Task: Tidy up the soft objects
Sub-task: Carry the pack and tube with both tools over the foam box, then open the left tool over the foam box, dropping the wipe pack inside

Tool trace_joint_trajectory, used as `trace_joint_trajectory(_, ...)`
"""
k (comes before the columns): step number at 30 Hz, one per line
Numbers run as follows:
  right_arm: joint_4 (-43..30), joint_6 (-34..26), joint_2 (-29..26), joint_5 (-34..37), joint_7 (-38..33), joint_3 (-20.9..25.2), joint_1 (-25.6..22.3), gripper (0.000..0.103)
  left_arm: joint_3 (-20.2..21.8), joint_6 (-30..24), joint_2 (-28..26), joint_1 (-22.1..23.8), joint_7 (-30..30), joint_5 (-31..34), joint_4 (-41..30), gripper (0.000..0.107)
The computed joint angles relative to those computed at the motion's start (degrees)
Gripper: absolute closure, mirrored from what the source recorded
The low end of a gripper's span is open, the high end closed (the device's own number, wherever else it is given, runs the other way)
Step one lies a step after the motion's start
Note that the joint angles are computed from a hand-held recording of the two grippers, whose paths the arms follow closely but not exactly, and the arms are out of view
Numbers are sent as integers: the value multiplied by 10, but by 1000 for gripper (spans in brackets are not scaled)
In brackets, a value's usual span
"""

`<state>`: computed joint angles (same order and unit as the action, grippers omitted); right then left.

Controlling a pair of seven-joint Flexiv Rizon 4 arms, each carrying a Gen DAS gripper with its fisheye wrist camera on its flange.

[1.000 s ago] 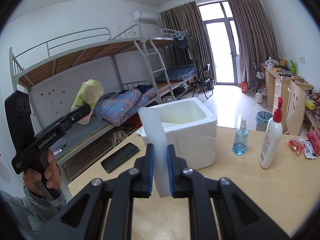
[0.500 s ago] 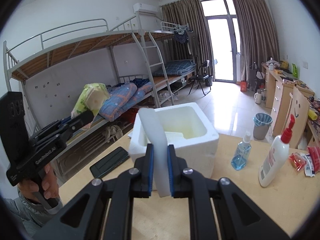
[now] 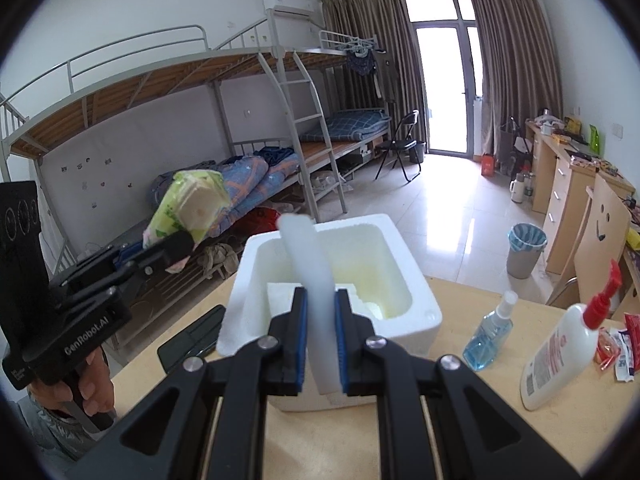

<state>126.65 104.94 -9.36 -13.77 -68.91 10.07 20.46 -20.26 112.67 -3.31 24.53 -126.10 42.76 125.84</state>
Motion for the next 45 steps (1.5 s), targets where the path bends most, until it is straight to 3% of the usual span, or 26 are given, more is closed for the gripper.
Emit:
trace_joint_trajectory(3,-19,-11,-14,-10,4,17,-21,87,-49,-17,-8,40,5,-4,-7,85)
trace_joint_trajectory(5,-31,-18,-23,-17,8,41,-47,87,-109,-29,-10,90,8,-9,-8,85)
trace_joint_trajectory(8,-48,-28,-39,-24,11,84,-92,87,-141,-39,-15,110,31,-36,-9,85)
trace_joint_trajectory(11,-63,-33,-55,-26,12,119,-129,87,-139,-43,-21,103,52,-56,-9,85)
trace_joint_trajectory(13,-70,-34,-65,-29,10,159,-168,87,-160,-45,-30,115,68,-73,-9,85)
trace_joint_trajectory(16,-73,-26,-75,-35,13,185,-191,87,-140,-40,-47,90,88,-96,-13,85)
trace_joint_trajectory(18,-73,-23,-77,-38,20,182,-188,87,-105,-35,-57,57,104,-112,-14,85)
trace_joint_trajectory(21,-73,-22,-78,-48,31,182,-191,87,-135,-44,-63,82,129,-129,-12,85)
trace_joint_trajectory(23,-73,-22,-76,-53,38,182,-191,87,-110,-37,-65,56,144,-147,-11,85)
trace_joint_trajectory(25,-66,-18,-68,-52,43,164,-176,87,-113,-39,-70,52,160,-161,-11,85)
trace_joint_trajectory(27,-65,-15,-67,-55,51,165,-182,87,-141,-47,-75,70,177,-171,-10,85)
trace_joint_trajectory(37,-47,8,-44,-54,79,89,-121,87,-155,-59,-92,52,257,-238,-3,84)
trace_joint_trajectory(39,-45,9,-43,-57,84,83,-118,87,-177,-69,-94,67,272,-252,-1,75)
trace_joint_trajectory(40,-45,9,-42,-56,84,76,-111,87,-168,-64,-95,57,277,-260,0,67)
trace_joint_trajectory(42,-46,8,-41,-60,87,75,-113,87,-103,-47,-92,-3,290,-284,2,22)
trace_joint_trajectory(44,-44,12,-38,-59,88,70,-109,87,-74,-17,-92,-27,292,-299,9,7)
trace_joint_trajectory(45,-39,16,-35,-57,88,65,-104,87,-53,1,-91,-45,290,-301,12,5)
